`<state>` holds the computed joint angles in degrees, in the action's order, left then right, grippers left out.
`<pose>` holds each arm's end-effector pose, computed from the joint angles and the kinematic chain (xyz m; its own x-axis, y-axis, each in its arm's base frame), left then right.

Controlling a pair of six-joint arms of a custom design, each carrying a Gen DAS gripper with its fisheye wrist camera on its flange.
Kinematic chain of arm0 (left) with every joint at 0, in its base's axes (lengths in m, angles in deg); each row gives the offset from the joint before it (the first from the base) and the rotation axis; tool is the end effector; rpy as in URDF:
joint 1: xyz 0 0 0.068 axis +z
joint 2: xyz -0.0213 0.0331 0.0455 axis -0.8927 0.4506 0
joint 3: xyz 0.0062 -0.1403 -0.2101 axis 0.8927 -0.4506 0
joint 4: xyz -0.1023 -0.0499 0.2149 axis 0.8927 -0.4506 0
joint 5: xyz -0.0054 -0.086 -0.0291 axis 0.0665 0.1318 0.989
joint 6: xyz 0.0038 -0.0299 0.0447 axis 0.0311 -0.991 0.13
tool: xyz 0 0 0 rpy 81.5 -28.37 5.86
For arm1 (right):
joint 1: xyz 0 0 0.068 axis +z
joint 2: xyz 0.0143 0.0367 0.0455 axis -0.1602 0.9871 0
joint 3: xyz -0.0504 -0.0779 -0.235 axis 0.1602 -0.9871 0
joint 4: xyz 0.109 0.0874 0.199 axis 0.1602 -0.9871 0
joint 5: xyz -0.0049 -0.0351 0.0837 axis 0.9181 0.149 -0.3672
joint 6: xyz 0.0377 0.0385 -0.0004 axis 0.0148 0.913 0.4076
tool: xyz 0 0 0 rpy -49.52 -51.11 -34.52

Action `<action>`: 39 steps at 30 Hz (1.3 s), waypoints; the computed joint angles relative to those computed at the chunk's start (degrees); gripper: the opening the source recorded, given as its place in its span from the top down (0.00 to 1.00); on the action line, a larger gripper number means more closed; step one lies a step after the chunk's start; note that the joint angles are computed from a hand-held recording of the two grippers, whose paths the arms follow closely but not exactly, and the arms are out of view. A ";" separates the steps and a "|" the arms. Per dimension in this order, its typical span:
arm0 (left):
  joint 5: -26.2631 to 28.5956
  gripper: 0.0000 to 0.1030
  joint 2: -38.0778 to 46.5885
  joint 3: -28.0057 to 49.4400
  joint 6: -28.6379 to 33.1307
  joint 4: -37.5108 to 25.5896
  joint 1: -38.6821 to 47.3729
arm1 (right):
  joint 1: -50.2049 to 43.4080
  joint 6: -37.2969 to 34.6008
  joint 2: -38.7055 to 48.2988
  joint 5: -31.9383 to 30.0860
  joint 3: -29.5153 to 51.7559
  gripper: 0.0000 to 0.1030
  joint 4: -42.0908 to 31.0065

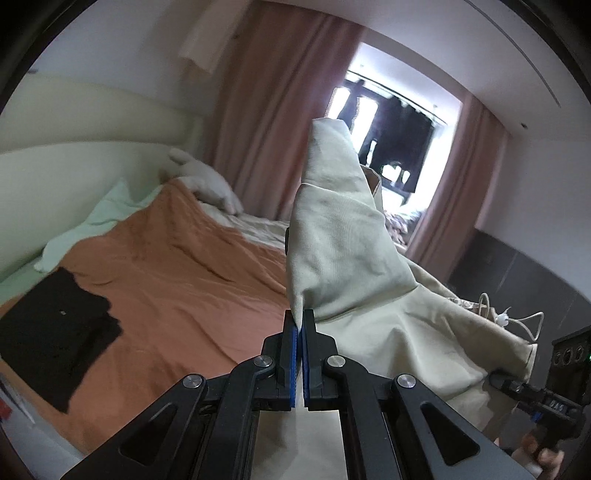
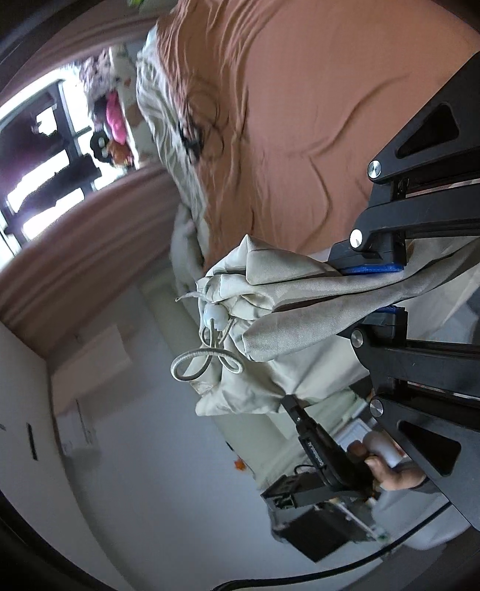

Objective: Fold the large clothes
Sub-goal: 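Carry the folded jacket with both grippers toward the dark clothes stack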

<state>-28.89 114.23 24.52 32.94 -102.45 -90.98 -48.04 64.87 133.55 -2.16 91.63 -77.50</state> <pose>0.1733 -0.0907 0.3644 -0.4731 -0.2173 -0.8538 0.2879 0.8778 -0.3829 0.1541 -0.0822 0.3187 -0.5195 0.2639 -0.8127 -0.3667 0.7902 0.4910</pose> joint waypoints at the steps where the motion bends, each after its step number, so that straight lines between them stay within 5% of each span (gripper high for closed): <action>1: 3.64 0.99 -0.38 0.09 0.88 -0.52 4.36 | 4.08 5.55 -1.74 2.21 -1.74 0.87 5.17; 7: 24.05 0.99 -0.31 1.48 8.86 -3.06 31.95 | 34.20 27.73 -3.50 21.79 -5.11 0.87 25.10; 11: 34.61 0.99 3.32 3.58 14.57 -3.53 47.13 | 48.68 32.87 2.79 31.52 -2.79 0.87 31.72; 20: 52.91 0.99 16.79 13.79 25.06 -6.20 74.20 | 69.26 37.82 23.10 41.53 9.75 0.87 41.79; 27: 56.94 0.99 29.73 25.38 30.81 -8.92 85.74 | 80.22 40.05 40.01 45.66 25.04 0.87 43.75; 39: 54.39 0.99 50.76 48.95 33.33 -11.15 90.76 | 88.07 41.13 72.02 44.71 67.69 0.87 31.37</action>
